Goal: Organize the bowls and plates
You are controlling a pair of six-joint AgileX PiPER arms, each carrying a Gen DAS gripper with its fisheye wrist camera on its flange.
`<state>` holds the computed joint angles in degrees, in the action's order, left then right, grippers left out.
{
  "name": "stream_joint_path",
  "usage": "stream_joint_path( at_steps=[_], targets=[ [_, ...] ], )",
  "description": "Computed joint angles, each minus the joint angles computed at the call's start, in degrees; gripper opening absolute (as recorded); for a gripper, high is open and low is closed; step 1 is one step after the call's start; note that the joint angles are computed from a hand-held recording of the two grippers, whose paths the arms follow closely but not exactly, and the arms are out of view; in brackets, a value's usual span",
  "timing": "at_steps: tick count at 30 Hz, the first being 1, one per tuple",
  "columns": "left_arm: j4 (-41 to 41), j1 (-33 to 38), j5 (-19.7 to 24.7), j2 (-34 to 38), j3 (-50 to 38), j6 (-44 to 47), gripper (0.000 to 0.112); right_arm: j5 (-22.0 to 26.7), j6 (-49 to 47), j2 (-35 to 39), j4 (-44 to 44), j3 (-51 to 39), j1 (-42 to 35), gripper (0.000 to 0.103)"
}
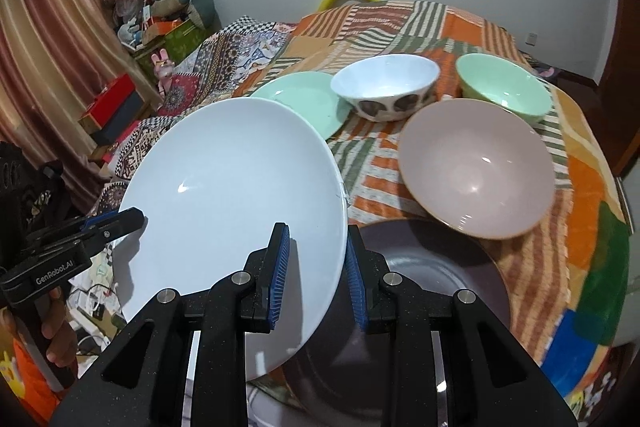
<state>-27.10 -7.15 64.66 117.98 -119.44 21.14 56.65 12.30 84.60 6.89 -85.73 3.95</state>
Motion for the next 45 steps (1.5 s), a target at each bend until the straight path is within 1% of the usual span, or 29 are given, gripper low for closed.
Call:
stream_joint_path(
  at_steps=[3,8,22,27,33,39,45],
  targets=[
    [0.0,-1.2,-1.2,-2.0,2.6,0.6,0.022,-0.2,0.3,-2.1,-0.1,1.9,-0.9,0.025],
    [-0.1,-2.6,-1.6,-4.0,5.6,0.8,0.022,-0.4,0.2,-5.4,-0.1,5.2,-2.2,0.025],
    [2.8,-8.1,-0.6,-6.1,10.2,0.4,0.022,0.1,-0.3,-13.1,1.0,13.9,-6.8,0.025],
    [4.4,-9.9,0.2,-5.7,11.0,-0.1,0.022,0.2,-0.6,-15.6,1.7,17.2,-8.4,0.025],
    [6.4,-12.0,2.1,-3.9,9.7,-1.0,0.022,0.3,-1.3,-17.4,3.1,20.5,-10.5,0.026],
    [8.3,-13.8,2.9,-2.1,8.5,-2.1,0.022,0.7,-2.7,-18.0,4.6,23.1,-12.5,0.026],
    [9.6,-15.2,4.7,0.9,5.7,-2.9,0.022,1.0,-4.6,-18.1,6.8,24.9,-15.3,0.026]
  ],
)
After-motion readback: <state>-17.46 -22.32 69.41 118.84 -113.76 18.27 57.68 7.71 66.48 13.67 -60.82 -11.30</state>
